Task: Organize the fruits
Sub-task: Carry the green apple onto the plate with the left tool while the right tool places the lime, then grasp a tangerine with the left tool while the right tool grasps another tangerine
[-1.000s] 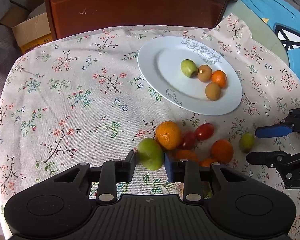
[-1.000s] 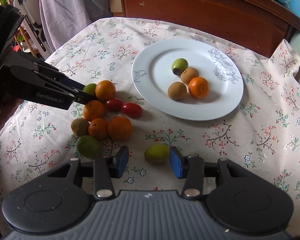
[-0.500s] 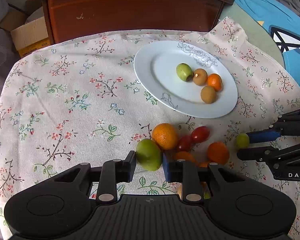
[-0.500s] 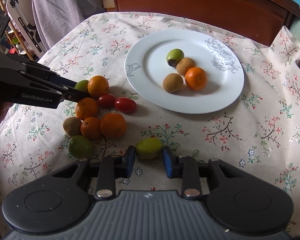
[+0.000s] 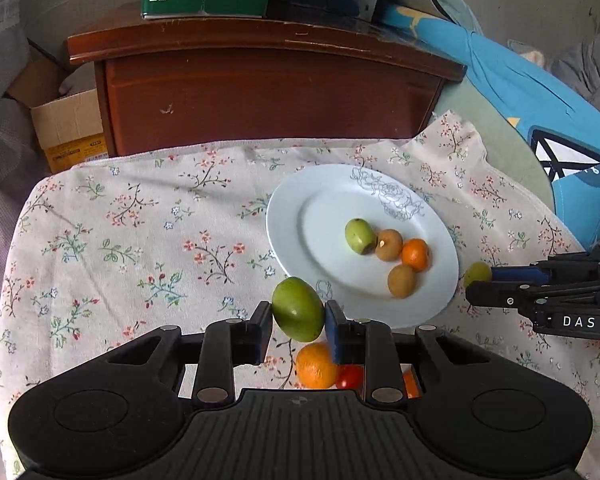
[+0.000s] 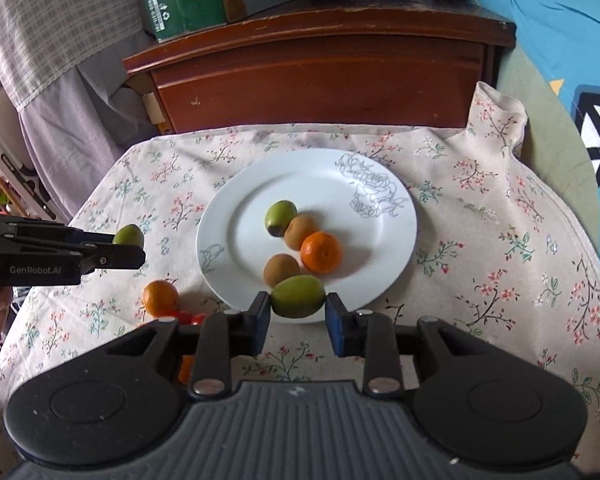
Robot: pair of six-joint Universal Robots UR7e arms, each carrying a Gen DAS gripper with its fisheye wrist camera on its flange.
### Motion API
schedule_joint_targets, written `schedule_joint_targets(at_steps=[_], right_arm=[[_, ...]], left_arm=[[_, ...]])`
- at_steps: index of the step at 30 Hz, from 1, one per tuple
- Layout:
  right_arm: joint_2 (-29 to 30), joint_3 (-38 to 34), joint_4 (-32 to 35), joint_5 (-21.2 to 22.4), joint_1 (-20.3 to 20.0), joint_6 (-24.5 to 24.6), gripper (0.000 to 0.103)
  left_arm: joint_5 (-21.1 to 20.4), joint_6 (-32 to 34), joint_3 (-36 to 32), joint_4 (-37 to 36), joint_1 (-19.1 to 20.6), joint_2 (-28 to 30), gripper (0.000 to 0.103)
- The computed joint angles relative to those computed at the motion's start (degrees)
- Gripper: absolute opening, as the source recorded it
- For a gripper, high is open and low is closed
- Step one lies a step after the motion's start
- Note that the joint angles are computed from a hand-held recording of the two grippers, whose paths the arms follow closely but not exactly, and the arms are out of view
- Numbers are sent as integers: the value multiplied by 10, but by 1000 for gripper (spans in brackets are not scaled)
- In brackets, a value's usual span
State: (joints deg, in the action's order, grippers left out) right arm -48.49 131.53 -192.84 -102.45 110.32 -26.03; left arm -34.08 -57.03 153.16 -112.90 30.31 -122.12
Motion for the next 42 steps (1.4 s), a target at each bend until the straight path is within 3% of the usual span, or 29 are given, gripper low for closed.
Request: schedule_joint_targets(at_steps=[4, 10, 20, 25, 31, 35, 42], right_arm=[[12, -10, -4, -5, -5, 15, 30], [36, -31, -18, -20, -9, 27, 30], [66, -63, -22, -46, -7, 44, 30], [77, -62, -68, -49, -1, 40, 33], [64, -54, -65, -18, 5, 35, 35], [49, -46, -47, -5, 7, 38, 35], [6, -4, -17, -12, 15, 71, 36]], left_arm=[[-5, 76, 6, -125, 31, 54, 26], [-16, 140, 5, -251, 69, 125, 26], [-38, 218, -4, -403, 119, 216, 26], [-16, 238, -2, -431, 102, 228, 28], [7, 184, -13, -341, 74, 181, 28], [16, 94, -24, -173, 46, 120, 28], [-7, -80, -45, 114, -15, 17, 29]])
